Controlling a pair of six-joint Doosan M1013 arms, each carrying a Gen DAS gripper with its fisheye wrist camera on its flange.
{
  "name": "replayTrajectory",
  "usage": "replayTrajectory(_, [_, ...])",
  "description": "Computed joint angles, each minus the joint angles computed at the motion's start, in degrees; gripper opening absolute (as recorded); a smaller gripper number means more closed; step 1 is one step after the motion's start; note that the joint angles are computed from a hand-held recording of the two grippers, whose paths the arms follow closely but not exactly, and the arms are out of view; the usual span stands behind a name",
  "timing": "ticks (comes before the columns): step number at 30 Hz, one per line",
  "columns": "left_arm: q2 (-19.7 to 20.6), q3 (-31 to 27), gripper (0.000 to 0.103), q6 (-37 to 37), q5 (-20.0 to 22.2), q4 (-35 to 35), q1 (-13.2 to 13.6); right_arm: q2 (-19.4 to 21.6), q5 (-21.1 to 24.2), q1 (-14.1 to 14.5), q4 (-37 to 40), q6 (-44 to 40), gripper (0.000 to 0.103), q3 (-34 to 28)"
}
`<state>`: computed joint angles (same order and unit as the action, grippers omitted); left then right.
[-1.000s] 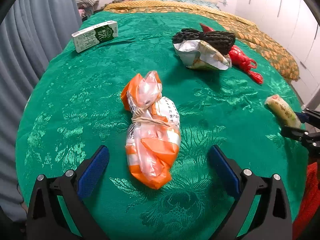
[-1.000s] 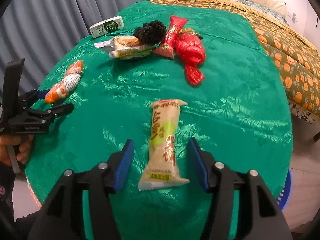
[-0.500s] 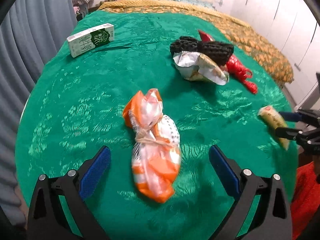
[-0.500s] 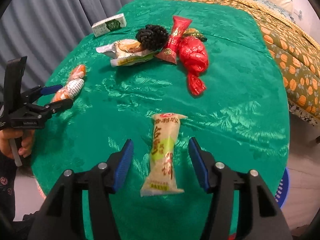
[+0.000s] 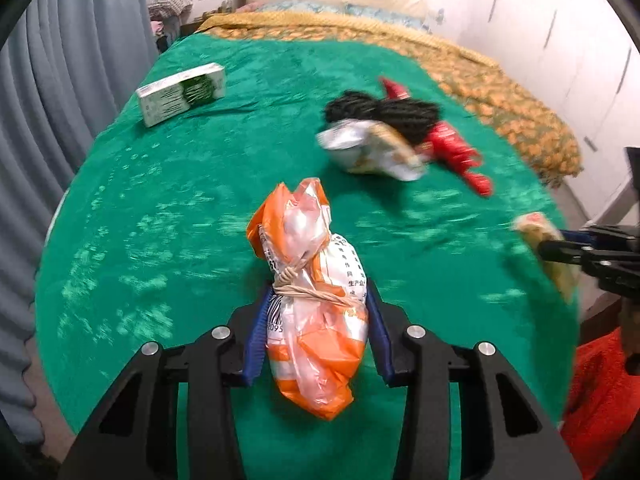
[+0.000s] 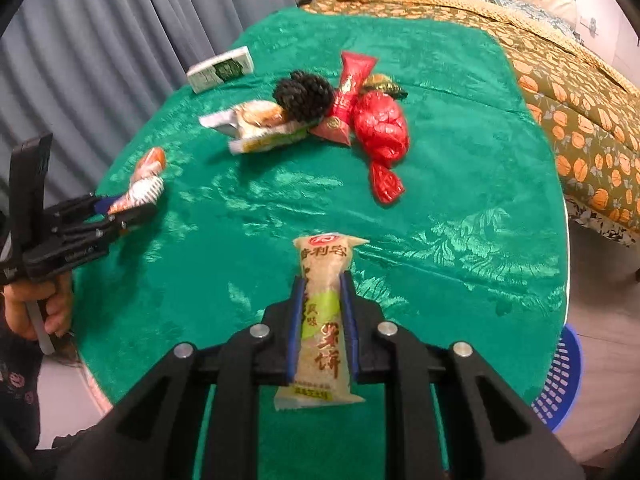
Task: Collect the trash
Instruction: 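Carry both snacks over the blue wastebasket with both grippers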
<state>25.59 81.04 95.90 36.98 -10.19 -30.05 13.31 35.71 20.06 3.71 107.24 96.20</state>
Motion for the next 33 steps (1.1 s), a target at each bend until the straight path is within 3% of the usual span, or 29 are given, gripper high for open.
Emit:
replayTrajectory(4, [-1.01,0.82,0.042,5.14,-0.27,-6.96,-1.36,-1.48,-3.45,-1.26,8.87,-5.46,0.017,2.58])
replayTrajectory(10, [0.02,-1.02,0.042,10.45,2.99,-12.4,-5.08,-4.72,-6.31,-2.87,11.51,-5.84,0.017,6.76])
replayTrajectory(15, [1.52,-3.89,0.042,13.76,5.48,-15.21,-9.21,-9.81,-9.05,-6.06,5.64,1.19,0.017,11.63])
replayTrajectory(22, [5.63,-10.36,0.042,14.85,9.49,-17.63,-15.79,-14.88,-7.73,-12.38,-9.26,14.94,0.018,16.4])
replayTrajectory(27, [10.21,-16.36,0.043,12.72,11.65,-16.17,-19.72,-16.08,-7.61,-17.23,-12.35,18.16,0.017,19.21])
replayTrajectory(33, [16.68,-23.44,0.043,8.64,14.25,-13.75,-22.35,-15.22,-8.58,-23.15,-8.79,15.37,0.018,21.66])
